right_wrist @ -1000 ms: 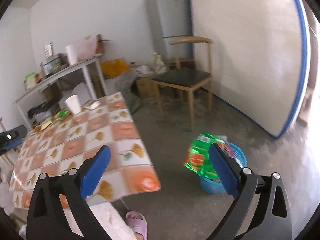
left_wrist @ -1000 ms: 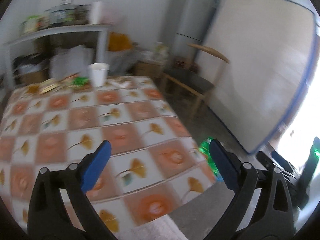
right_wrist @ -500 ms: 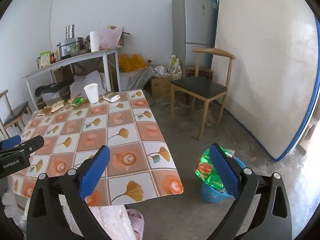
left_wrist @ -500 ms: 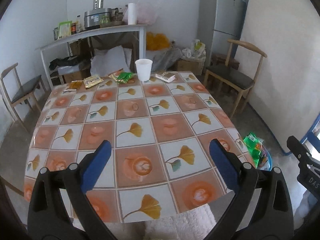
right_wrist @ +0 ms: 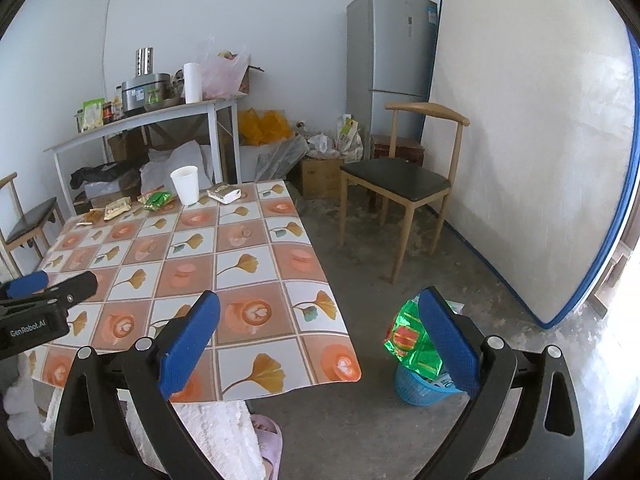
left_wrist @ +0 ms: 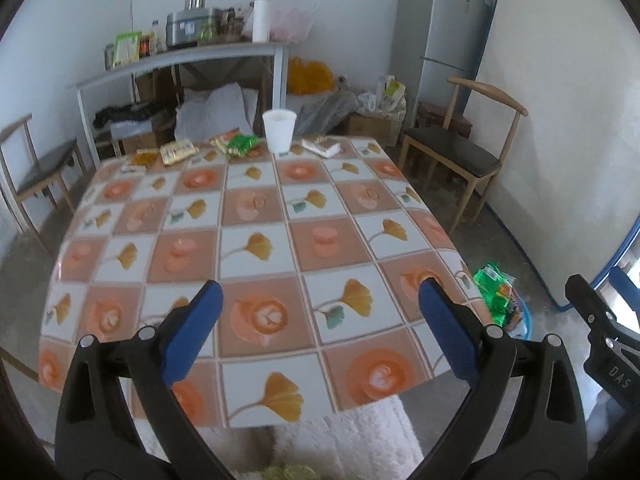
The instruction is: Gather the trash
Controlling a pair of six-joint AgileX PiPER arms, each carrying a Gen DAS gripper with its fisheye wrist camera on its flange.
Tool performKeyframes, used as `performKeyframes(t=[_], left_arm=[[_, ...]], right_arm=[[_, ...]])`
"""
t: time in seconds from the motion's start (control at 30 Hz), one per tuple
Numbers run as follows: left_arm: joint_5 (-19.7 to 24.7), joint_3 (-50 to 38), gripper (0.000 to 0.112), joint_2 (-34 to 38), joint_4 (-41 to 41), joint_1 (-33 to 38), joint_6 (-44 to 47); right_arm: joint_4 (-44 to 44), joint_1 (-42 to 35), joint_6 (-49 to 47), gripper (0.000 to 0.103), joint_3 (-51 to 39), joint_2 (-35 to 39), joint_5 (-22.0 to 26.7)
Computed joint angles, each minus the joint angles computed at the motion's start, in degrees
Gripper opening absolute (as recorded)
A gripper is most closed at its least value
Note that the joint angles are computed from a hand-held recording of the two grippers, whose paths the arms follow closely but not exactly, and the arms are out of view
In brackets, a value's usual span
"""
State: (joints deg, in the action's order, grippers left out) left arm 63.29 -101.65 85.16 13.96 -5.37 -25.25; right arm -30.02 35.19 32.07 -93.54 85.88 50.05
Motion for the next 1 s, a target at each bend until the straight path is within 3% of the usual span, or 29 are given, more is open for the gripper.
performKeyframes(t=[0.7,1.0], left_arm=[[4.4,0.6,0.094,2.3,-0.8,1.0,-3.7],[5.3,2.6,0.094,1.6,-1.8,0.3,-1.9]], right_arm=[[10.5,-2.9,-8.1,0.096,-0.4,1.0,3.5],[10.3,-1.4,-7.7,0.096,-2.9,2.6,10.0]])
